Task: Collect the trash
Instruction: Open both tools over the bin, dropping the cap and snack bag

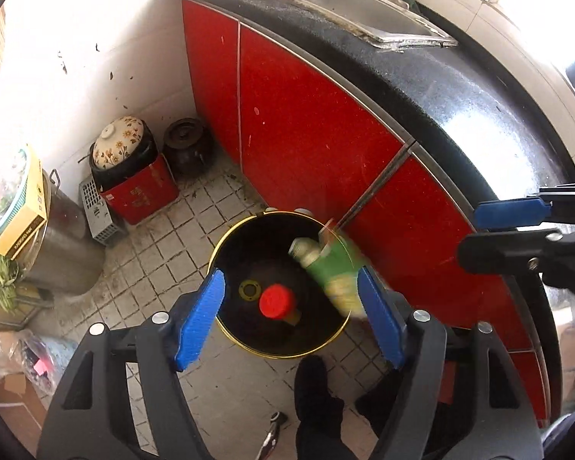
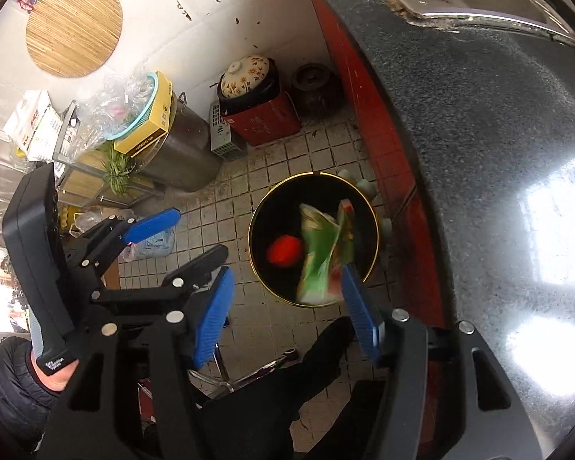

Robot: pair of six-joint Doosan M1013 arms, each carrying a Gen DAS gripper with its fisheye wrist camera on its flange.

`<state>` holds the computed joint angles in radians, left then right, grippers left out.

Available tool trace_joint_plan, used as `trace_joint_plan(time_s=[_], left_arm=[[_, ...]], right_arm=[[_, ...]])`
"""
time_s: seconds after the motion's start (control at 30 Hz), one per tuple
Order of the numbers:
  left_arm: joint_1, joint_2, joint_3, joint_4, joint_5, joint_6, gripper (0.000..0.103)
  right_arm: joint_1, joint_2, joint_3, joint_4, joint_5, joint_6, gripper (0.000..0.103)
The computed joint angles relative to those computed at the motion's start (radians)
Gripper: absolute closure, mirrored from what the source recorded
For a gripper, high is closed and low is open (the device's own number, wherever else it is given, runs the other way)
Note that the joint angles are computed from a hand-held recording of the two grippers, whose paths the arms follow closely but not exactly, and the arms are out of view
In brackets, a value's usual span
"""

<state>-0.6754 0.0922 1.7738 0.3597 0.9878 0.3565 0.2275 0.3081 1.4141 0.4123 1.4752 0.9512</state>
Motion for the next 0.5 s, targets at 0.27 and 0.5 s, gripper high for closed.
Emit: trace_joint_plan(time_s=[0.27, 0.5], left_arm=[[-0.023, 0.012, -0.063, 0.042, 0.051, 0.031, 0.017], [-0.075, 0.124, -0.286, 0.031, 0.058, 0.235, 0.01]], right_arm=[[-0.085, -0.039, -0.01, 0.05, 0.0, 0.025, 0.033], [-0.284, -0.133, -0.01, 0.074, -0.118, 0.052, 0.023]])
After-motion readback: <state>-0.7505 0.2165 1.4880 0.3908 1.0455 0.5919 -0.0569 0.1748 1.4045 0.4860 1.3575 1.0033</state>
